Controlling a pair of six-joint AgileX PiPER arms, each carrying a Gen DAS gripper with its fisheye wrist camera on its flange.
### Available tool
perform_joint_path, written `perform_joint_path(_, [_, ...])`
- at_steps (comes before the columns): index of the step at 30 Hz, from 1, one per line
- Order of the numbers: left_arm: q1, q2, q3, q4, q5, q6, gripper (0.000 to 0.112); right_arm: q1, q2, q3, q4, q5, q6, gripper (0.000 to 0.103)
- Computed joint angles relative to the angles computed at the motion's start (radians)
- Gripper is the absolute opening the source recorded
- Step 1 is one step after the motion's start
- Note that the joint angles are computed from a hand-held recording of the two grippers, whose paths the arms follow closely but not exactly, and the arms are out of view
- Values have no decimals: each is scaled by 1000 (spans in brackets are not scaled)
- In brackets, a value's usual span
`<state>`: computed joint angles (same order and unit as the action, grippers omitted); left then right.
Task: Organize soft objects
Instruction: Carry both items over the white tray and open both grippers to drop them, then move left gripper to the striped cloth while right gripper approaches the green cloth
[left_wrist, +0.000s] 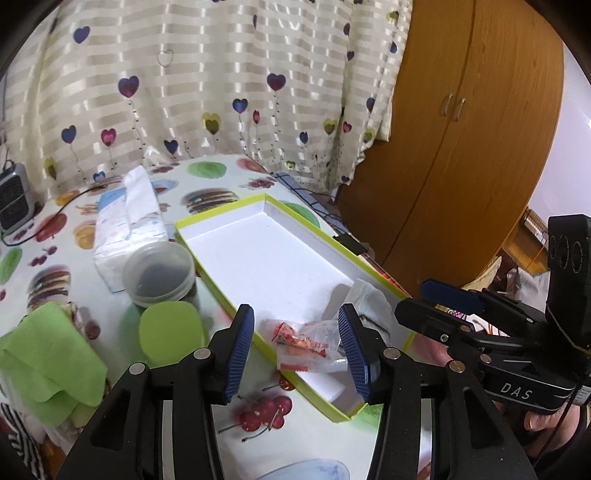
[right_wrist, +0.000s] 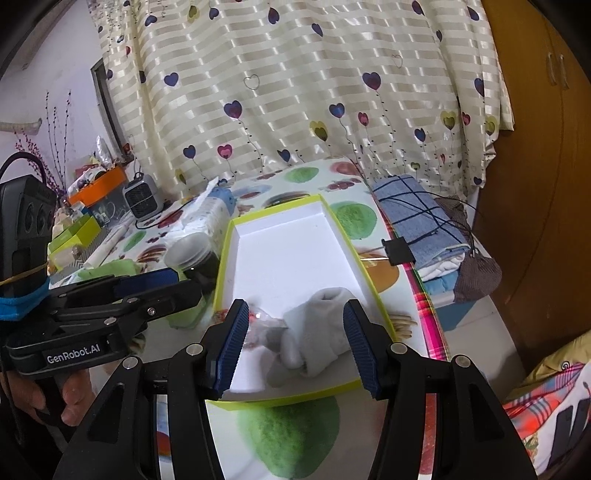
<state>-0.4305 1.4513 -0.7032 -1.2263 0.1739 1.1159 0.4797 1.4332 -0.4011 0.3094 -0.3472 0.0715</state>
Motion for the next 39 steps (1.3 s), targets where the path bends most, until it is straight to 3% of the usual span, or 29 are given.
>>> perform_joint_path(3, [24,-48,40,-52,9,53,46,37,-9,-5,66,3,-53,54])
perform_joint_path(10, [96,-158,118,-24,38,37,46,146,-13,-23,180,-12,-162,54])
perform_joint_path(23, [238,-250,212,-42,98,72,46,263,16,-88,347,28,-307,54])
perform_joint_path(30, [376,-313,263,-33,164,99,46,319,56,-146,369,56,-338,54])
perform_joint_path(39, [645,-334,296,-48,284,199,46,367,145,-261,364,112,-380,54])
